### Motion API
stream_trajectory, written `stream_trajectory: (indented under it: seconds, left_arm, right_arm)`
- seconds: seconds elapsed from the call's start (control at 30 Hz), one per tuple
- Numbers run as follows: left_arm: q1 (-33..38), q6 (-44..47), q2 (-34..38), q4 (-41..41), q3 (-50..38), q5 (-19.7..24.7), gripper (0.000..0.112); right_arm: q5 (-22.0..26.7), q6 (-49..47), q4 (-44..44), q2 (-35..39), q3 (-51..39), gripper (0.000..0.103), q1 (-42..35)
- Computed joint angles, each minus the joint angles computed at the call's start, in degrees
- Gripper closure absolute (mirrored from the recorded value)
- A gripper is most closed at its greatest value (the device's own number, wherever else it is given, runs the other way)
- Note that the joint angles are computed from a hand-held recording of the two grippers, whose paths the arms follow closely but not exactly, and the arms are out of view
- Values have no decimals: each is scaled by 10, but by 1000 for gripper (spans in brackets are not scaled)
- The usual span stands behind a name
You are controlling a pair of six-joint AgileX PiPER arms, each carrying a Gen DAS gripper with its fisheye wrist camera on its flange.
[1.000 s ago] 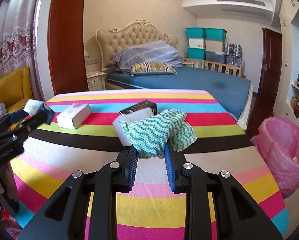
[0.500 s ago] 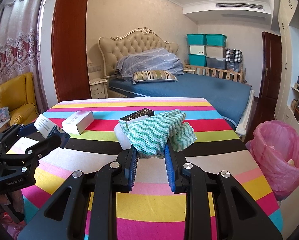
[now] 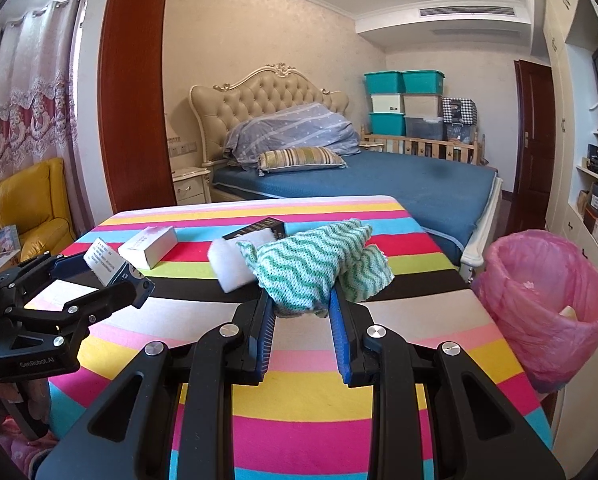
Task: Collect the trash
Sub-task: 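Carry the striped cloth and medicine box over the pink wastebasket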
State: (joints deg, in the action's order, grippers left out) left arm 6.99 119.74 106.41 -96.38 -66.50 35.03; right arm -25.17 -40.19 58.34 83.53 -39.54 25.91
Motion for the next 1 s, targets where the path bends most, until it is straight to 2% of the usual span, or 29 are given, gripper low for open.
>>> stream_trajectory:
  seconds: [0.27, 0.67, 0.77, 0.83, 1.0]
  left_arm:
    - [-55, -94, 11, 92, -48, -10, 39]
    - [-189, -317, 74, 265, -205, -8, 39]
    - [-219, -394, 105, 321, -273, 4, 39]
    - [-242, -464, 133, 369, -332, 17, 39]
    - [-294, -638, 229, 484, -531, 79, 39]
  right_arm:
    - [-3, 51, -42, -51, 61, 77, -52]
    - [42, 138, -167, -104, 107, 77, -228]
    - [54, 187, -238, -106, 111, 77, -286]
    - [61, 265, -332, -102, 112, 77, -337]
    - [61, 410, -520, -71, 97, 77, -433]
